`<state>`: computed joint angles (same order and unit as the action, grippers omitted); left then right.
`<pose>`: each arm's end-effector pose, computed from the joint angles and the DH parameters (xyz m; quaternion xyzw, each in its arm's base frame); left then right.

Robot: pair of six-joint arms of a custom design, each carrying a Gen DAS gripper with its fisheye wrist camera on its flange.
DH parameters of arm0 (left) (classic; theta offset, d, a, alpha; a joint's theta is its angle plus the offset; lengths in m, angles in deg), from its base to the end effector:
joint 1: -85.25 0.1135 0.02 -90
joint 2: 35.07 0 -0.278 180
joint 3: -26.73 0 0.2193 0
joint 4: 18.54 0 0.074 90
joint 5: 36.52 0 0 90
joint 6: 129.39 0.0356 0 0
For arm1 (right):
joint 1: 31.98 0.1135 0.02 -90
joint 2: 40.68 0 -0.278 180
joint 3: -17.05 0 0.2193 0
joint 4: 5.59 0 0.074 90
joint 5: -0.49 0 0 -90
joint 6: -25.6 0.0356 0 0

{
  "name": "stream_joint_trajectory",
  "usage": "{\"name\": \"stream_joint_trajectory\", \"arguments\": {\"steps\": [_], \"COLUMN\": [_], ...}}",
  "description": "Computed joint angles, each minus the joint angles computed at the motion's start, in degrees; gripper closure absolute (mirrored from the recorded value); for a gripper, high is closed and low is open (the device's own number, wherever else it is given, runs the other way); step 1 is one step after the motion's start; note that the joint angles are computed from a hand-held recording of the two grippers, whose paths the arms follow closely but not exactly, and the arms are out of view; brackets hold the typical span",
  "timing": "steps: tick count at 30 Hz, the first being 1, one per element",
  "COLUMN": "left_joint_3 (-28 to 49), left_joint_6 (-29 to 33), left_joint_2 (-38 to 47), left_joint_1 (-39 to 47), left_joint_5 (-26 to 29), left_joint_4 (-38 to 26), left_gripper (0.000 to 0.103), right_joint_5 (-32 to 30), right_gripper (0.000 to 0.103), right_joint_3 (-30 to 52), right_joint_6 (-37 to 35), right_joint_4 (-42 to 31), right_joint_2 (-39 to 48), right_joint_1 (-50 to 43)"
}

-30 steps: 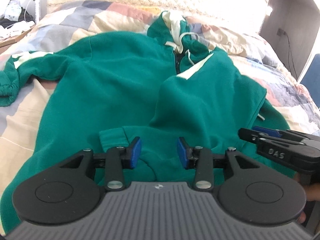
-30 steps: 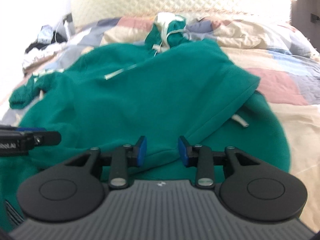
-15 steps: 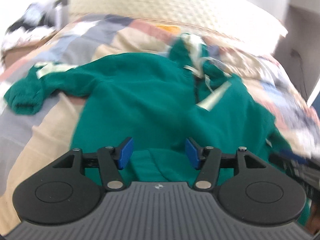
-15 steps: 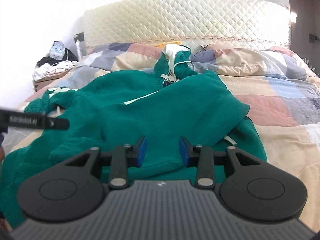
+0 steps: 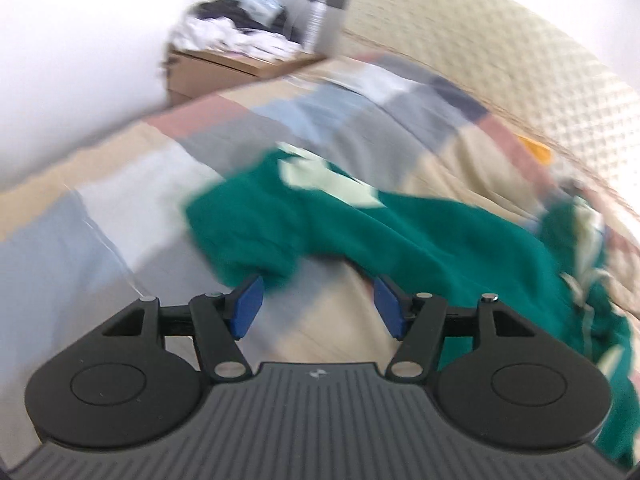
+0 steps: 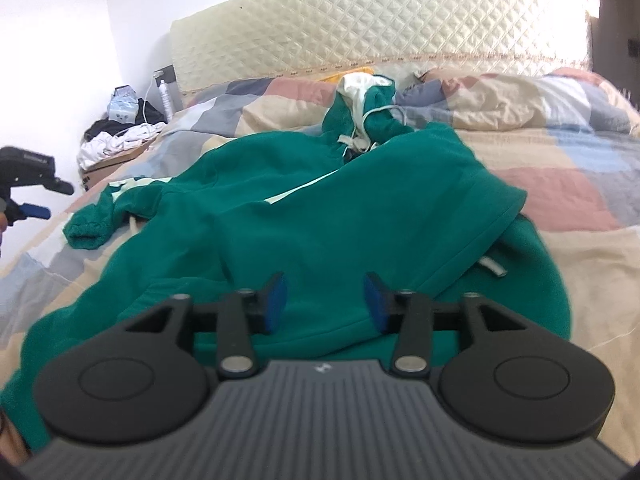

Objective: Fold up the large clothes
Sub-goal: 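Grasp the other sleeve cuff with the left gripper, then lift the held cuff and fold it across the hoodie front with the left gripper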

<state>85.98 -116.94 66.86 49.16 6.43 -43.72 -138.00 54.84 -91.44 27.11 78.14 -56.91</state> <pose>0.2382 -0.1414 0.1458 -0.3902 0.8144 0.0670 0.4242 0.2407 -0.0825 0.0675 -0.1617 0.8493 0.2029 0.4597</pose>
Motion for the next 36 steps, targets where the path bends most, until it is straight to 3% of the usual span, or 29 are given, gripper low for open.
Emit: {"name": "stream_joint_trajectory", "arguments": {"steps": [2, 5, 8, 13, 15, 19, 21, 25, 27, 31, 36], "left_joint_3": [-3.3, -7.5, -12.7, -19.3, -19.0, -12.7, -12.6, -10.2, -9.1, -8.4, -9.2], "left_joint_6": [4.2, 14.4, 24.6, 30.0, 33.6, 39.7, 41.9, 45.0, 46.3, 45.2, 41.1], "left_joint_2": [-3.3, -5.8, -4.7, 6.2, 12.1, 21.3, 24.7, 28.1, 28.2, 25.3, 14.8], "left_joint_1": [4.0, 10.7, 18.4, 25.7, 26.7, 26.2, 25.9, 24.6, 24.1, 23.5, 21.6], "left_joint_5": [0.6, 3.3, 9.3, 18.2, 21.4, 18.1, 17.5, 15.0, 15.5, 16.4, 14.3], "left_joint_4": [1.8, 8.0, 19.8, 43.7, 49.9, 48.4, 52.8, 53.7, 52.1, 47.7, 39.4], "left_gripper": [0.034, 0.032, 0.026, 0.026, 0.025, 0.019, 0.017, 0.019, 0.028, 0.063, 0.068], "right_joint_5": [-0.5, 1.2, 3.8, 7.8, 9.1, 12.5, 14.0, 15.5, 15.6, 15.7, 14.7], "right_gripper": [0.028, 0.027, 0.027, 0.027, 0.027, 0.027, 0.027, 0.027, 0.027, 0.027, 0.027], "right_joint_3": [1.3, 2.2, 2.1, 2.6, 3.4, 4.0, 4.6, 4.7, 4.7, 4.9, 4.6], "right_joint_6": [0.7, 1.1, 1.4, 4.1, 5.3, 6.3, 6.4, 6.2, 6.0, 5.8, 5.4], "right_joint_4": [-2.4, -3.6, -1.2, 3.4, 4.1, 6.3, 6.5, 7.4, 7.4, 6.1, 5.7], "right_joint_2": [0.6, 1.7, 3.5, 6.1, 6.8, 9.1, 9.9, 10.5, 10.6, 9.9, 8.8], "right_joint_1": [0.5, 2.5, 4.7, 7.3, 8.1, 10.1, 10.8, 11.6, 11.6, 11.4, 10.4]}}
